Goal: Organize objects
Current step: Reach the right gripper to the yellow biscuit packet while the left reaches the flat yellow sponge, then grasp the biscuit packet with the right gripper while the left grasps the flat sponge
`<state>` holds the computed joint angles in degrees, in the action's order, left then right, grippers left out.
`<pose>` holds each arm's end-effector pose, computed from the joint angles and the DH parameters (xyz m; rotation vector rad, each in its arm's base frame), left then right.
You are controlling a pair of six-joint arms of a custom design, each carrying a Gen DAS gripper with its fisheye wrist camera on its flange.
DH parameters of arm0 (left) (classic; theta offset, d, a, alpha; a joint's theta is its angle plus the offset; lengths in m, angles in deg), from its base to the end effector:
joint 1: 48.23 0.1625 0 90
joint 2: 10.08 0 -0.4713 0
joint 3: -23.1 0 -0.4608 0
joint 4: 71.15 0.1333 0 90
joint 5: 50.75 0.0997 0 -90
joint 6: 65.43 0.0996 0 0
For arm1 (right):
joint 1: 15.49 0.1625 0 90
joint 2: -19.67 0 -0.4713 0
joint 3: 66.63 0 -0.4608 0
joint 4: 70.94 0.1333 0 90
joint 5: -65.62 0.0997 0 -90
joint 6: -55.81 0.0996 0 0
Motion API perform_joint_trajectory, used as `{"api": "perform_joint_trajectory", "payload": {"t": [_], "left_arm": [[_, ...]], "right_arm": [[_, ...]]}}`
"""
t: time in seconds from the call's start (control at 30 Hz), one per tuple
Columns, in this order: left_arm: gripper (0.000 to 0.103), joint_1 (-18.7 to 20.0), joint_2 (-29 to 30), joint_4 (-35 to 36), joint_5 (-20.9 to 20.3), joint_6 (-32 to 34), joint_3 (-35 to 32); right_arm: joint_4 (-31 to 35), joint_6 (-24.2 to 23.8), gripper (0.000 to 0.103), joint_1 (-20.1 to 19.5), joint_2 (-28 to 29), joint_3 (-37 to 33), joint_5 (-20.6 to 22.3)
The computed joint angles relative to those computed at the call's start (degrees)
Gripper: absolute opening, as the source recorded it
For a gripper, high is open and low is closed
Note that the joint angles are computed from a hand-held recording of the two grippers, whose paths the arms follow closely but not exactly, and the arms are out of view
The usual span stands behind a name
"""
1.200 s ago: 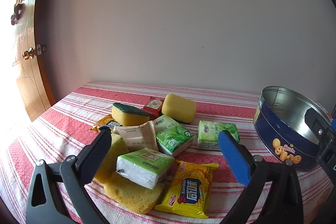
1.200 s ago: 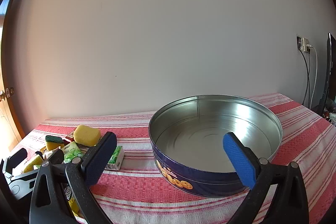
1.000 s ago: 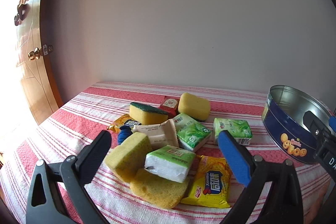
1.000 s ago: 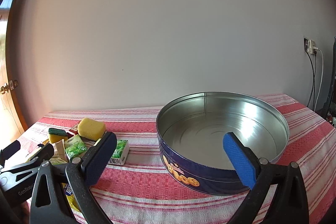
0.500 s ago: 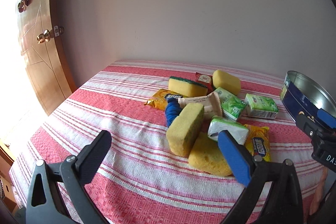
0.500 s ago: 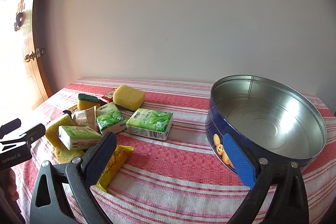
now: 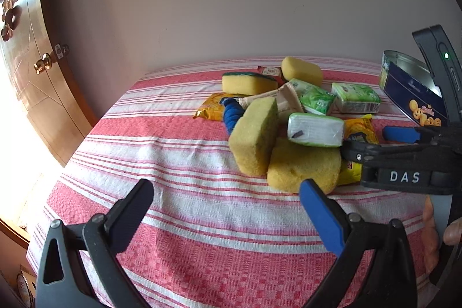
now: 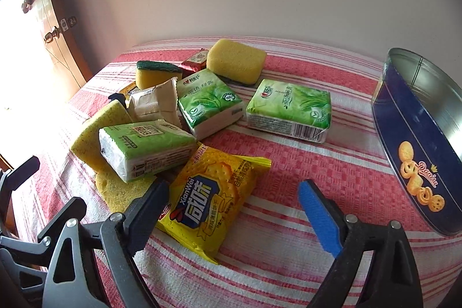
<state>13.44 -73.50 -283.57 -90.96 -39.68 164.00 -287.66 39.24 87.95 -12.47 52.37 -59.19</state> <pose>-0.0182 -0.4750 0.1591 0.6068 2.0921 -0.9070 0.2029 -0.5203 -0.0458 0.3569 -2.3820 0.8469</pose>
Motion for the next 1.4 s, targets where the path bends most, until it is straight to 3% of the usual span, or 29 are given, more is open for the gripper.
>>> {"api": "perform_joint_trajectory", "payload": {"t": [0.13,0.23,0.3,0.43,0.53,0.6,0.73,0.83,0.97,1.1,1.4], "left_arm": [[0.102,0.87,-1.36,0.38,-1.09,-0.77,-0.37],[0.102,1.65,-2.14,2.1,-2.25,-2.22,-1.33],[0.102,1.88,-1.65,2.27,-2.55,-2.22,-2.18],[0.102,2.38,-0.66,4.21,-4.18,-2.18,-4.37],[0.101,3.37,0.3,6.44,-4.79,-3.83,-6.9],[0.093,4.0,0.84,7.32,-4.79,-4.79,-8.24],[0.085,5.61,0.95,12.79,-7.56,-7.35,-10.41],[0.075,6.21,1.65,16.28,-8.82,-9.43,-11.38],[0.047,7.45,1.17,20.54,-14.49,-13.87,-12.39],[0.044,6.55,1.98,16.02,-13.13,-13.8,-11.51],[0.044,2.47,1.78,-0.86,-11.16,-7.91,-7.93]], "right_arm": [[1.58,0.2,0.093,0.42,0.69,-1.37,-2.72],[2.79,-2.33,0.092,0.61,0.87,-1.94,-3.74],[3.83,-4.78,0.087,0.57,0.72,-2.03,-3.8],[3.61,-7.64,0.054,0.5,-0.55,-0.5,-4.65],[1.82,-8.8,0.054,-0.87,-1.95,1.56,-2.73],[-1.08,-10.16,0.054,-1.8,-2.31,2.94,-1.31],[-0.09,-7.02,0.054,-4.44,-5.61,5.78,5.37],[0.24,-6.06,0.054,-5.36,-6.74,6.5,7.45],[-0.86,-6.45,0.054,-5.07,-6.13,6.3,6.7],[-2.32,-6.42,0.054,-5.07,-5.62,5.52,8.11],[-11.74,-6.89,0.054,-5.6,-8.66,9.57,17.52]]}}
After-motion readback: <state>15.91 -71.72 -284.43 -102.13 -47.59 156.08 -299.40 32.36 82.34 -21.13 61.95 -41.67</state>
